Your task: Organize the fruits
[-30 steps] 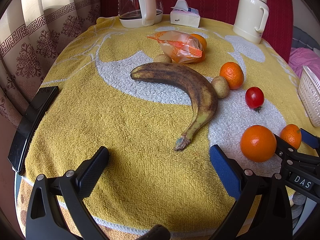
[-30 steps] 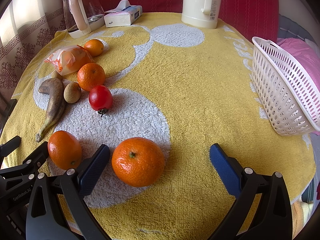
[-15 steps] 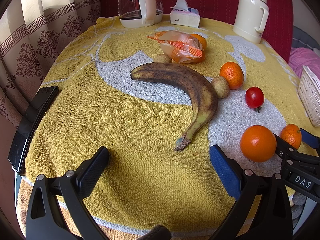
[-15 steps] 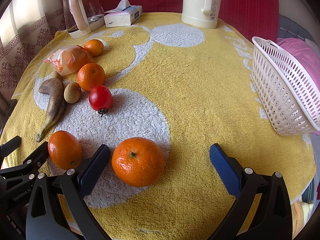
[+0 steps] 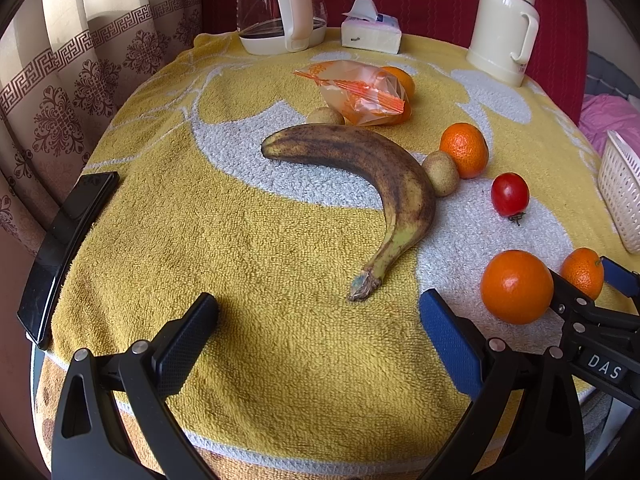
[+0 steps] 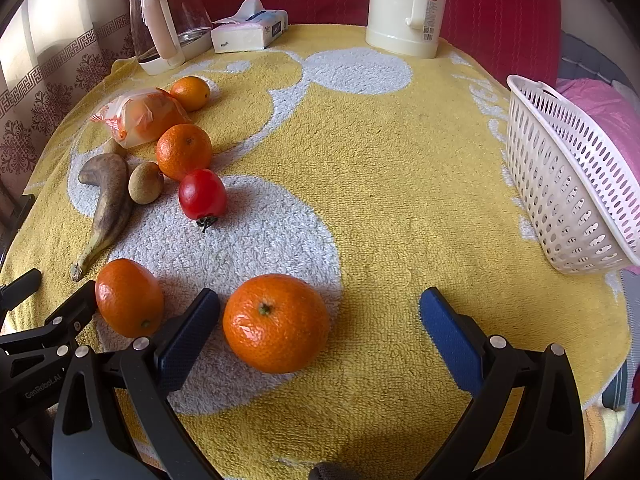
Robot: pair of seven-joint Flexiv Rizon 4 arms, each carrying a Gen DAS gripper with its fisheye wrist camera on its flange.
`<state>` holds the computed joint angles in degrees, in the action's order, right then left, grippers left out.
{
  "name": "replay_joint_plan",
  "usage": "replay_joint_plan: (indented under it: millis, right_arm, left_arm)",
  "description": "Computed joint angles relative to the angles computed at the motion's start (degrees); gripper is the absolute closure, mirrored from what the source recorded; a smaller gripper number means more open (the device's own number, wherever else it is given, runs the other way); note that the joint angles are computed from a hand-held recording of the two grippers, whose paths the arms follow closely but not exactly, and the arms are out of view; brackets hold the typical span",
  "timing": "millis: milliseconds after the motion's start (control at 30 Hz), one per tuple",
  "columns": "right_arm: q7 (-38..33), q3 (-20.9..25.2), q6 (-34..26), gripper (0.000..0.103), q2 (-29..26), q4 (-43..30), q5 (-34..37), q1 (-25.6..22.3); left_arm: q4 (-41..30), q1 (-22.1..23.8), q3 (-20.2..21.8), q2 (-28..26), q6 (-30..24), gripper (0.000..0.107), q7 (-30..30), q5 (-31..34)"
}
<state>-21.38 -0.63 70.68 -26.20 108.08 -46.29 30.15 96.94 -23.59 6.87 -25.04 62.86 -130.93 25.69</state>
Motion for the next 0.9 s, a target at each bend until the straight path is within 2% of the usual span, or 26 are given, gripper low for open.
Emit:
replay_joint_plan:
  millis: [900]
  right_arm:
    - [0.0,-0.1,0.5,0.002,0.2,0.3,0.2,-0.1]
  left_arm:
    - [0.0,0.3,-0.2,-0.4,0.9,0.009,0.0,-0.3]
